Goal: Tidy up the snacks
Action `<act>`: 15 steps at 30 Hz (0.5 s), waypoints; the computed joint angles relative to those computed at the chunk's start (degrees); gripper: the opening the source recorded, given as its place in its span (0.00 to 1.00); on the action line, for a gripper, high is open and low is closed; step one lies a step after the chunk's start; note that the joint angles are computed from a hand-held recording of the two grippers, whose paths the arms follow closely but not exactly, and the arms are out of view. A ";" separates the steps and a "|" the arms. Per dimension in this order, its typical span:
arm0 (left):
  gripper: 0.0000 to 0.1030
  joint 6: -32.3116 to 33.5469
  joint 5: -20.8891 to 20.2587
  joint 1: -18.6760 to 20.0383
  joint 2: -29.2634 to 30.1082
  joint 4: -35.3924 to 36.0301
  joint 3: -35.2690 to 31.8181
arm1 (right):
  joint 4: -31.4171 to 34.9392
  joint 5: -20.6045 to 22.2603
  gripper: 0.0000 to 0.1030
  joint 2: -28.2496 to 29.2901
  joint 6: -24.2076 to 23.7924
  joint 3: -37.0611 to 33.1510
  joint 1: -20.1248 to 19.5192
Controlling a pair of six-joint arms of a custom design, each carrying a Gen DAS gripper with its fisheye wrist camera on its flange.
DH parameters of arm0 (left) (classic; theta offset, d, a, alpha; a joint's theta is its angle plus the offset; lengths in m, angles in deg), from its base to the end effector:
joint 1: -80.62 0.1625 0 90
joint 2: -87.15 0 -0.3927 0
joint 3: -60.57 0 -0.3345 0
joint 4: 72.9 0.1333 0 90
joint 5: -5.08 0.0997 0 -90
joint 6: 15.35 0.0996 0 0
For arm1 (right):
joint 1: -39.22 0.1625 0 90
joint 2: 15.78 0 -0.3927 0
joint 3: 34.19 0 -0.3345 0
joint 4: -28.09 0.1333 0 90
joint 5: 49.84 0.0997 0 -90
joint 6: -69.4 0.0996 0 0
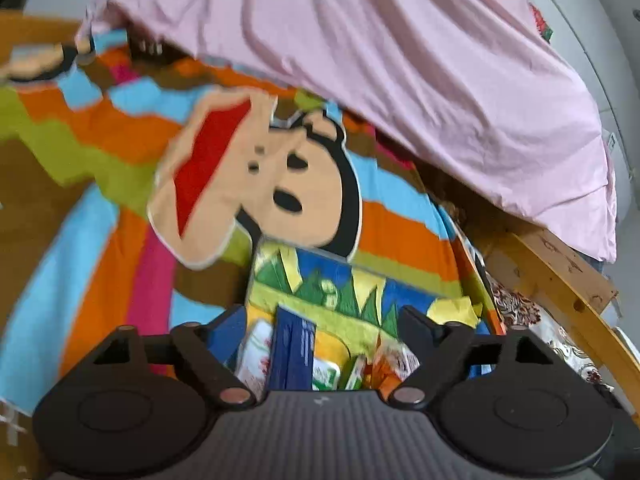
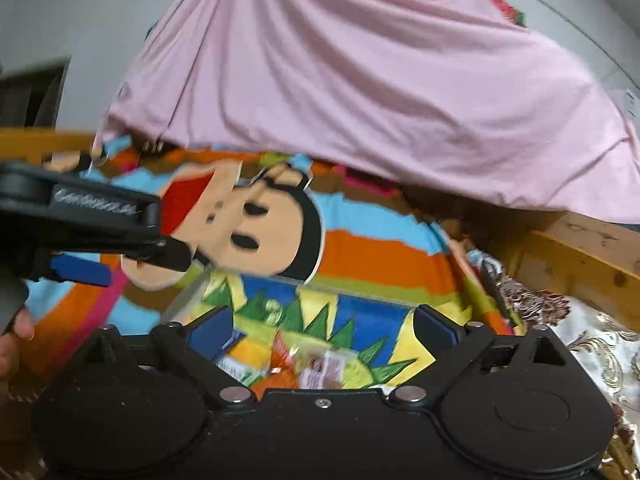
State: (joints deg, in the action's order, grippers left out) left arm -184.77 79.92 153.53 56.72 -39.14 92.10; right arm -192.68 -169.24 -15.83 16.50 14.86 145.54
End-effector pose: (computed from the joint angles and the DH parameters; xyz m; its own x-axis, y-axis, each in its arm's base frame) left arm -0.0519 -0.7111 0.2182 -0.9380 0.1775 -0.2976 0.3461 0.5226 -0.7792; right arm 0.2812 -0.6599 -0.0034 -0.5546 0.0240 0.8318 -0.8000 0.2595 -0.5409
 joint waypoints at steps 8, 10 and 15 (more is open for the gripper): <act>0.99 2.31 -6.22 -5.25 -12.39 -11.07 19.02 | -10.20 2.32 0.99 -7.83 3.28 13.81 2.30; 0.99 2.48 -7.56 -6.67 -14.72 -11.75 22.18 | -13.10 3.61 0.99 -9.94 4.56 18.19 2.92; 0.99 5.51 -11.30 -10.58 -21.94 -17.78 33.65 | -20.27 3.14 0.99 -13.62 4.72 26.49 4.96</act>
State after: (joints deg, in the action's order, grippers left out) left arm -179.26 68.62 142.95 34.78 -56.92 125.74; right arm -212.94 -166.11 -29.46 21.22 41.35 150.51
